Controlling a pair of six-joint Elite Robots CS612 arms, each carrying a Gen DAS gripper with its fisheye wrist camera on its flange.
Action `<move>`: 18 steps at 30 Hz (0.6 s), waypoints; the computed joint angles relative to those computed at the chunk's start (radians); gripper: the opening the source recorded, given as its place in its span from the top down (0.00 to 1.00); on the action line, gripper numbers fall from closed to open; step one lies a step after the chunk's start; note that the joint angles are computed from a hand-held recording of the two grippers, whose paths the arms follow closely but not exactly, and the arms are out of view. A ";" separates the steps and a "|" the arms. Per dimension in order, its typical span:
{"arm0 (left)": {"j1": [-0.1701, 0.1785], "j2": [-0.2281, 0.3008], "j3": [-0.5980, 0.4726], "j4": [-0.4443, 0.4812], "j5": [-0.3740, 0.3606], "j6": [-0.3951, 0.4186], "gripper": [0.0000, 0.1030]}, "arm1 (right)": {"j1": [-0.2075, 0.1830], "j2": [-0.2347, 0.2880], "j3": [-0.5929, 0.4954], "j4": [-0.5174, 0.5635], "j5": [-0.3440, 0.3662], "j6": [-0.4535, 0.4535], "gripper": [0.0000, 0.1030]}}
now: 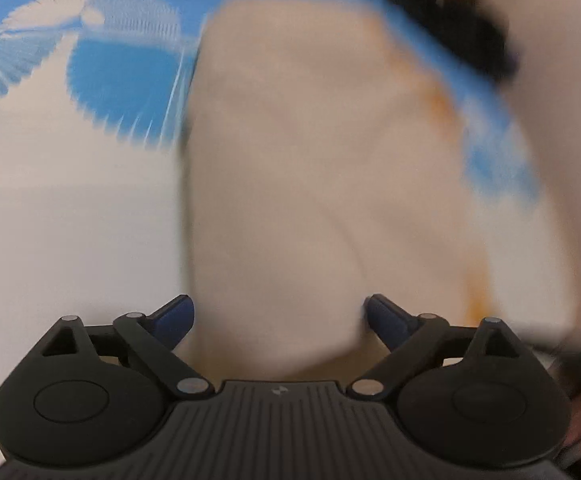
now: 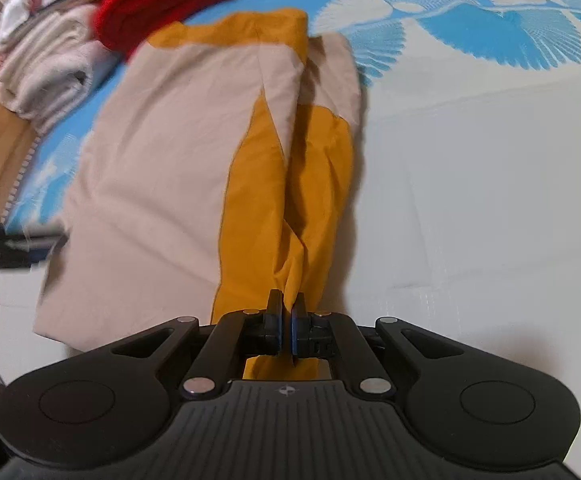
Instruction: Fold large clothes
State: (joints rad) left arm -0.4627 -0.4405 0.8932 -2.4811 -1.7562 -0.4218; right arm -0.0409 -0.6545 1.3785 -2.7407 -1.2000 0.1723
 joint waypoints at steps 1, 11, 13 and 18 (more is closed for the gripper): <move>0.001 -0.005 0.028 -0.012 -0.009 -0.022 0.01 | 0.002 -0.001 -0.002 0.027 -0.016 0.007 0.97; 0.034 0.020 0.147 -0.449 -0.282 -0.437 0.50 | -0.003 -0.015 0.043 -0.141 -0.062 0.128 1.00; 0.024 0.008 0.156 -0.413 -0.271 -0.394 0.41 | -0.007 -0.015 0.048 -0.173 -0.076 0.166 1.00; -0.013 -0.060 0.179 -0.212 -0.038 -0.251 0.21 | 0.008 -0.017 0.037 -0.096 -0.150 0.061 1.00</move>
